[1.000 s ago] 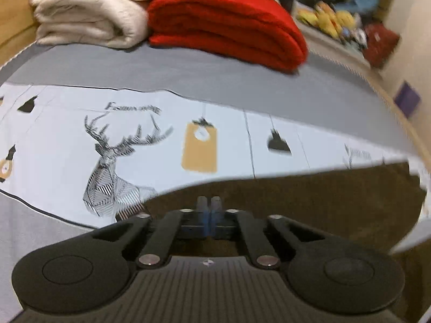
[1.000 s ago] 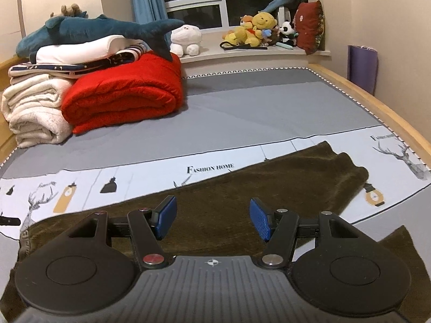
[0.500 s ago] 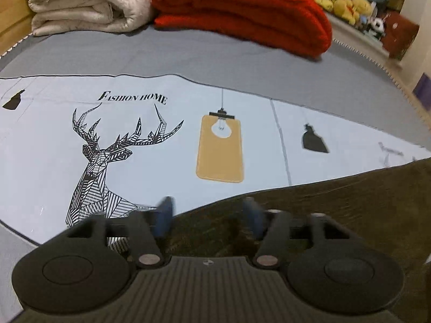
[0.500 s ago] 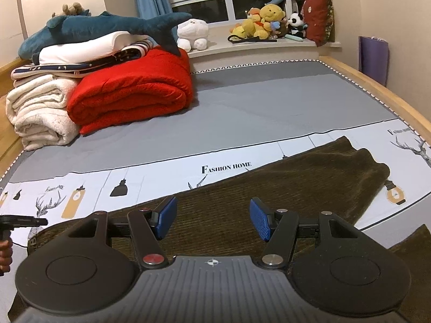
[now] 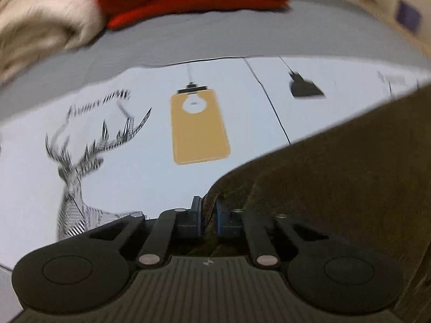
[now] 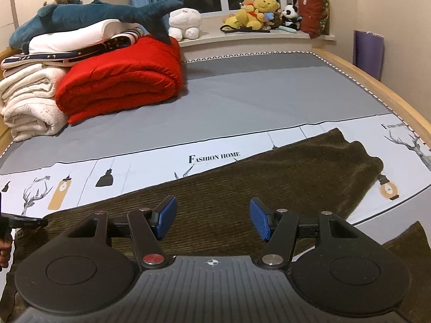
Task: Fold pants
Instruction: 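Grasp the pants edge with the left gripper and fold it over the other leg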
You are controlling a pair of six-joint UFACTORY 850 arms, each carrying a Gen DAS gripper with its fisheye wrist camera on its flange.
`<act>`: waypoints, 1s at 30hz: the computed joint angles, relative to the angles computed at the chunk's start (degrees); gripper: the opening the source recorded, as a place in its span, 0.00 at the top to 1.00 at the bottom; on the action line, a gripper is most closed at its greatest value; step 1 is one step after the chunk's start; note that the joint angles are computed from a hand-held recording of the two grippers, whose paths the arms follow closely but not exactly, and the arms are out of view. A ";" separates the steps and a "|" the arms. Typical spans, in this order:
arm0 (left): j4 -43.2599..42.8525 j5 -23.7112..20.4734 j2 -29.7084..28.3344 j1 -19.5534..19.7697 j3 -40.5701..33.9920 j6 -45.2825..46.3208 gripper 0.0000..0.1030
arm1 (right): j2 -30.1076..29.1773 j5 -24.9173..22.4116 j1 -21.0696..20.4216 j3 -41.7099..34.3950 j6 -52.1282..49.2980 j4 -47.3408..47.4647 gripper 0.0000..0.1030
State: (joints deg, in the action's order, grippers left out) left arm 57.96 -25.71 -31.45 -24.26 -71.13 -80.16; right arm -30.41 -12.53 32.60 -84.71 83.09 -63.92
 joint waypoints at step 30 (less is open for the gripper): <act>-31.87 1.70 29.33 -14.86 22.34 15.05 0.78 | 11.40 1.01 -1.54 13.19 21.33 -16.20 0.40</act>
